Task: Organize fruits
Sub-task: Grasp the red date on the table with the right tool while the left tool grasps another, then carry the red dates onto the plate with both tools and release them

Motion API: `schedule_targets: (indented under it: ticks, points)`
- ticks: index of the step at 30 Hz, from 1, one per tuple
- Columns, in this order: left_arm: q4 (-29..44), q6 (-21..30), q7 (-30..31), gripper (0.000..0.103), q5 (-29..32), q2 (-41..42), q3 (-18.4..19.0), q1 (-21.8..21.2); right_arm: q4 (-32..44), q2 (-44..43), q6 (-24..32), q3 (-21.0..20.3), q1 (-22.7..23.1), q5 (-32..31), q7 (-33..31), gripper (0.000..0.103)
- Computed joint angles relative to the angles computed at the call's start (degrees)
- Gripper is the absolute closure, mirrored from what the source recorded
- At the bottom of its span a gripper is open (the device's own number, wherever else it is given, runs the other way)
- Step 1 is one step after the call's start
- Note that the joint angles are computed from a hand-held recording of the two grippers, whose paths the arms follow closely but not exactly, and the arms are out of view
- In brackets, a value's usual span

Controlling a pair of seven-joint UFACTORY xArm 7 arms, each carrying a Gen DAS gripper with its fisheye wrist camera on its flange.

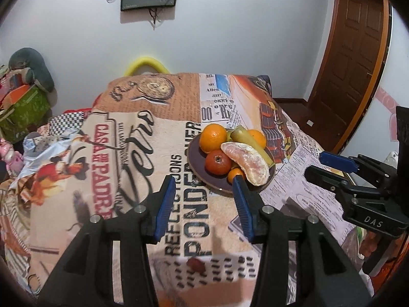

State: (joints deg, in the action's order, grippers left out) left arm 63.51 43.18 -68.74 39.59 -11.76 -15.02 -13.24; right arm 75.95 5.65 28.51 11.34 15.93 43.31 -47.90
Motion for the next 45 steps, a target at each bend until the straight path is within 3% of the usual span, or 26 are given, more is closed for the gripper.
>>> schedule_targets:
  ticks: [11, 25, 31, 39, 43, 45]
  points:
    - [-8.4, 2.1, -1.2, 0.051, -5.0, -7.7, -2.1, 0.2, -8.1, -6.4, 0.2, -2.0, 1.6, -1.1, 0.1, 0.053]
    - [-16.7, -5.8, -0.3, 0.051, -12.4, -5.6, -1.6, 0.0, -10.7, -2.0, 2.2, -1.5, 2.2, -11.6, 8.4, 0.053]
    - [-17.3, -9.2, 0.9, 0.052, -13.9, -2.7, -0.6, -0.5, -10.4, -0.2, 3.9, -0.9, 1.3, -11.3, 8.7, 0.053]
    - [-16.6, -11.0, 0.1, 0.058, -12.0, 0.0, 0.0, -0.5, -9.7, 1.3, 4.2, -0.3, 0.2, -10.1, 7.6, 0.066]
    - [-16.7, -11.6, -0.7, 0.074, -11.3, 0.4, 0.5, -0.7, -9.7, 1.2, 4.2, -0.2, 0.0, -9.9, 6.5, 0.083]
    - [-16.8, -12.0, -0.7, 0.080, -11.3, 0.4, 0.7, -0.8, -9.8, 1.2, 3.9, 0.0, 0.0, -9.4, 6.1, 0.083]
